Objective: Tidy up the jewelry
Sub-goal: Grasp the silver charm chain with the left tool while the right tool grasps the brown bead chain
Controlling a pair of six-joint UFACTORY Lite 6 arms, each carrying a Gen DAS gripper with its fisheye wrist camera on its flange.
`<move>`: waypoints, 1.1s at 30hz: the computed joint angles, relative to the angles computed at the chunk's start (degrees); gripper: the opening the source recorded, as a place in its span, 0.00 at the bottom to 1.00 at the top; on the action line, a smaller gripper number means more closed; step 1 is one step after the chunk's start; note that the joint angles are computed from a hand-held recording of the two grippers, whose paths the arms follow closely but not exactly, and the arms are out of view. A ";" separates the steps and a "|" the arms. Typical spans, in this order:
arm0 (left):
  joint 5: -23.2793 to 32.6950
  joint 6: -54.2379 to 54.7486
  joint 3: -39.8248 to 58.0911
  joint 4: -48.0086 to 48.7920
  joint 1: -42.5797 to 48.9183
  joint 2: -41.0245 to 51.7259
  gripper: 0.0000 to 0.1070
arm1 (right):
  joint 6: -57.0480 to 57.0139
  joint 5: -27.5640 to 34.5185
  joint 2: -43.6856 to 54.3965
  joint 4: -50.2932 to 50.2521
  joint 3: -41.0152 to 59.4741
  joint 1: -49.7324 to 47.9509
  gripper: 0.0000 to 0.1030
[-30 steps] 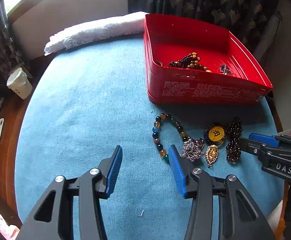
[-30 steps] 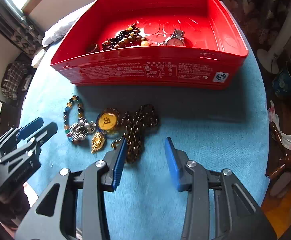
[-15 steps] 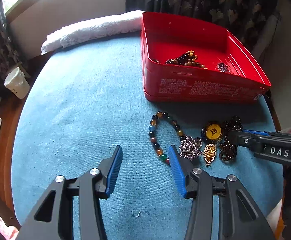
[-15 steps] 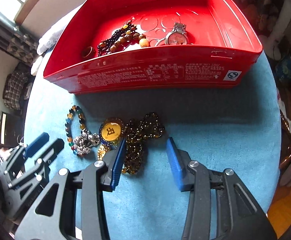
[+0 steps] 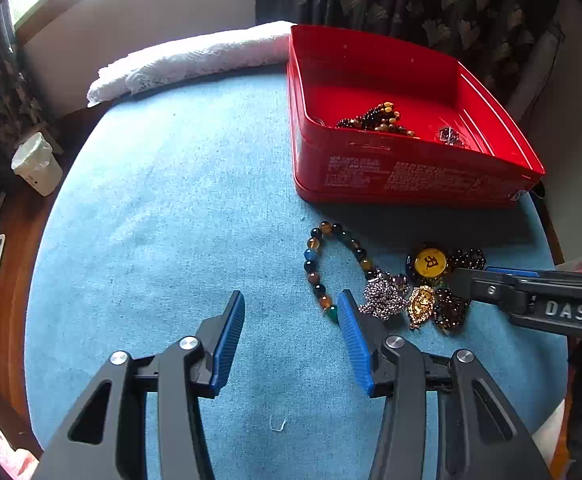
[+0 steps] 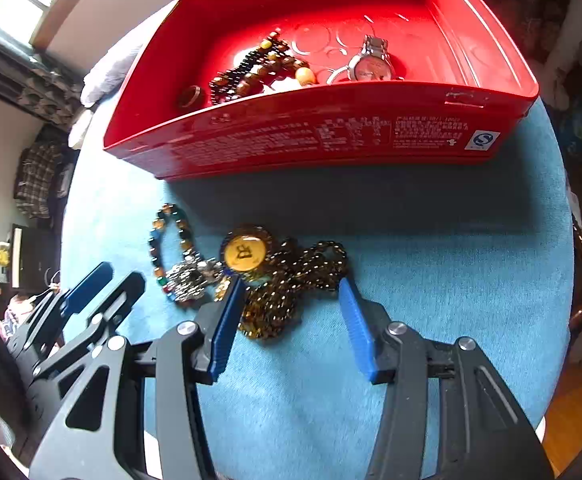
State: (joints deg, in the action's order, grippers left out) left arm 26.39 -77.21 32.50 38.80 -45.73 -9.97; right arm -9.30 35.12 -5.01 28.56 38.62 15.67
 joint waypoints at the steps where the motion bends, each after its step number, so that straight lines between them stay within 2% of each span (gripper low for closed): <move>1: -0.06 0.08 0.00 -0.08 -0.09 0.05 0.45 | 0.50 -0.71 0.79 -0.22 0.30 0.66 0.47; 5: -0.27 0.30 0.22 0.08 -0.33 -0.05 0.45 | 4.09 -3.35 0.53 -6.19 0.38 3.66 0.37; 7: -0.99 1.57 0.71 -0.64 -0.17 0.26 0.45 | 3.83 -2.92 -0.39 -8.22 0.00 3.58 0.26; 10: -2.31 3.10 1.78 -1.49 -0.38 1.32 0.45 | 5.21 -1.57 -2.38 -12.00 -0.86 1.24 0.24; 14: -4.82 6.59 3.73 -4.29 -1.23 3.70 0.45 | 5.59 -0.07 -6.34 -16.97 -3.51 -4.47 0.24; 18: -5.89 7.67 5.65 -5.33 -1.95 6.64 0.45 | -2.18 1.30 -8.96 -13.71 -6.15 -10.48 0.24; 21: -7.63 10.73 6.88 -8.00 -1.17 9.37 0.44 | -4.39 0.75 -8.35 -11.78 -6.39 -11.51 0.25; 24: -8.46 11.77 7.94 -9.06 -1.15 11.07 0.37 | -6.92 0.64 -7.52 -9.85 -6.25 -12.85 0.28; 25: -9.52 15.15 8.23 -12.41 -0.63 11.64 0.30 | -8.20 1.01 -7.60 -9.36 -6.26 -13.86 0.28; 27: -10.31 17.17 8.91 -14.91 -0.18 12.84 0.29 | -8.57 1.10 -7.49 -8.62 -6.30 -13.90 0.29; 30: -9.53 12.89 9.71 -11.00 -1.36 13.60 0.27 | -11.02 1.10 -6.79 -7.55 -6.23 -15.61 0.29; 33: -10.31 14.90 8.37 -13.39 -0.81 10.72 0.18 | -11.00 0.44 -6.40 -7.45 -6.32 -15.29 0.29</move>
